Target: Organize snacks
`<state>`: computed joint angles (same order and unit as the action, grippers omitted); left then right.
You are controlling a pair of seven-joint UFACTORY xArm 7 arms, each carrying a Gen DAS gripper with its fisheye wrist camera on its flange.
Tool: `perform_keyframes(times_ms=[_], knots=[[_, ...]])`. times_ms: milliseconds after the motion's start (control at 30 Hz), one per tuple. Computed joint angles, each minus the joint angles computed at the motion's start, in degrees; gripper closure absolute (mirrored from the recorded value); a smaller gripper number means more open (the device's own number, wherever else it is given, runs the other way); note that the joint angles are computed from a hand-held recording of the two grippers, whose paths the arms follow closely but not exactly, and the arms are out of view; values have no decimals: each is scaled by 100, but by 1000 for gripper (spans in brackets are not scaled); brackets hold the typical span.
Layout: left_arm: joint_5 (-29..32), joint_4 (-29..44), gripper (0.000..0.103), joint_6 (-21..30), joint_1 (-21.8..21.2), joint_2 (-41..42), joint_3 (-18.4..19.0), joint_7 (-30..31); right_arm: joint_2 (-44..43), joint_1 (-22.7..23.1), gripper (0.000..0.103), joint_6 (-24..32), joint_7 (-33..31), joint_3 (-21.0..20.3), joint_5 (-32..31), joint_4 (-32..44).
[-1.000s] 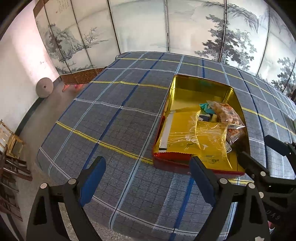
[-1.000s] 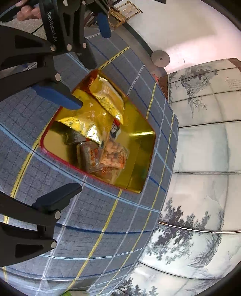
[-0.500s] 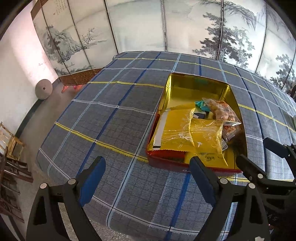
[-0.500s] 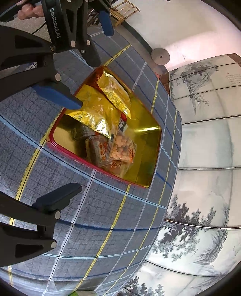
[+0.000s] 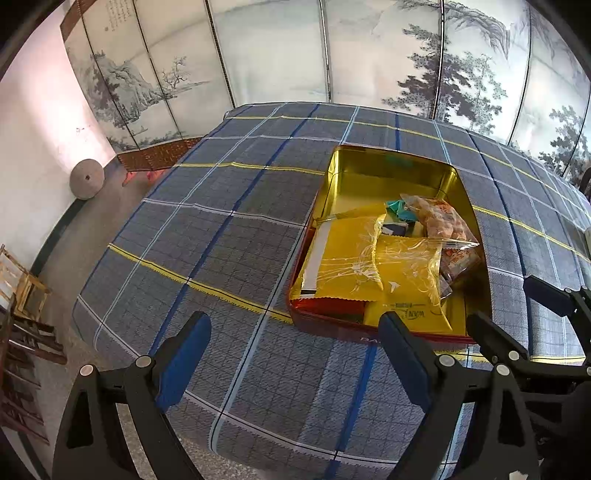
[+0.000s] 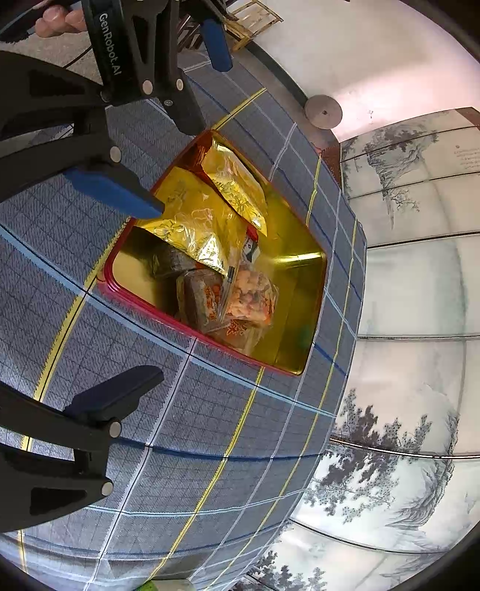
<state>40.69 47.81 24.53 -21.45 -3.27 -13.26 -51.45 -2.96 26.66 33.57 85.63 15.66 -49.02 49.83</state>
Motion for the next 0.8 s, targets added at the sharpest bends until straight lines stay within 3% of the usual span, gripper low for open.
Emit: perform_keyframes(times_ms=[800], knots=[[-100,-56,13,-195,16,19,34,82,48,23,20,76,-102,-25,60,40]])
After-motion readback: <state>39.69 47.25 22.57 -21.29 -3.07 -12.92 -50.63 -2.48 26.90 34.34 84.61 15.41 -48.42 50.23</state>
